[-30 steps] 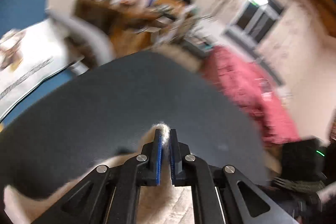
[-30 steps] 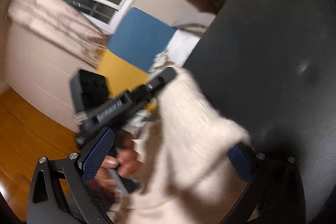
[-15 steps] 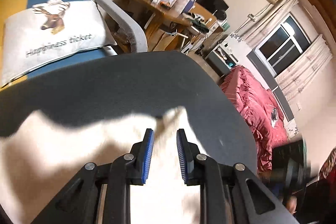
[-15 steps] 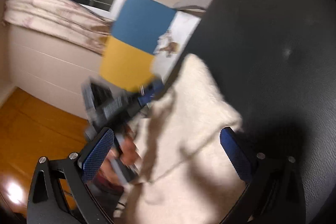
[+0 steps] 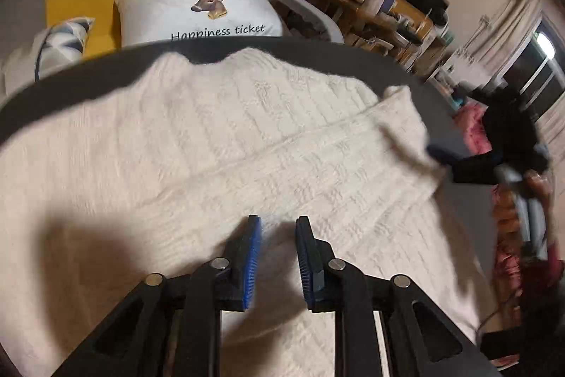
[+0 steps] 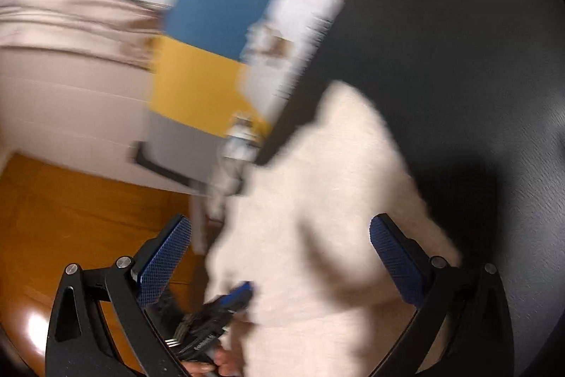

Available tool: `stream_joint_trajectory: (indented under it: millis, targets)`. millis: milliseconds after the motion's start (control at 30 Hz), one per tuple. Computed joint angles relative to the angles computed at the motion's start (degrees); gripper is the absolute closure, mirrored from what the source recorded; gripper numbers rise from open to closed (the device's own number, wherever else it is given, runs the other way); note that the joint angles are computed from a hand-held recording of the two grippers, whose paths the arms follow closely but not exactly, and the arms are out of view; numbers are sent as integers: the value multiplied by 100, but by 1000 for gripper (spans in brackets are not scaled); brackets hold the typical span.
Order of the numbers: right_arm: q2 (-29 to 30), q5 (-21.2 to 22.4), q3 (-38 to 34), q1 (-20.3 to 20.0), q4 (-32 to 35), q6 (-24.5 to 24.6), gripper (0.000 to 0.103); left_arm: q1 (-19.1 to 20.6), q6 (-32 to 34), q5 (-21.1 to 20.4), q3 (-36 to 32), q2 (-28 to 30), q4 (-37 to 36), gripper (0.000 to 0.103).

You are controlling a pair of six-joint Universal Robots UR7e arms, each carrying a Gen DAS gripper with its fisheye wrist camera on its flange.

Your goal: Fold clothes

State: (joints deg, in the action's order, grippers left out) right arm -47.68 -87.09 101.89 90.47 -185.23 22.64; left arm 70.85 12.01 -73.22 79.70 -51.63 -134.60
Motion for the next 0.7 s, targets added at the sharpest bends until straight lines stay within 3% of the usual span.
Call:
stream_joint_trajectory:
  millis: [167, 367, 533, 700]
  targets:
    - [-40, -241, 107, 48, 50, -77, 0, 20, -247, -81, 237, -267, -323, 83]
    - [74, -401, -360, 322, 164, -756, 0, 189, -1158, -33, 553, -706, -788, 82]
    - [499, -1171, -1171, 386, 898, -776, 0, 560, -1732, -89, 632, -988, -816, 80]
    - [748, -1307, -1515, 303, 1221, -737, 0, 843, -2094, -569, 540, -1110, -602, 79]
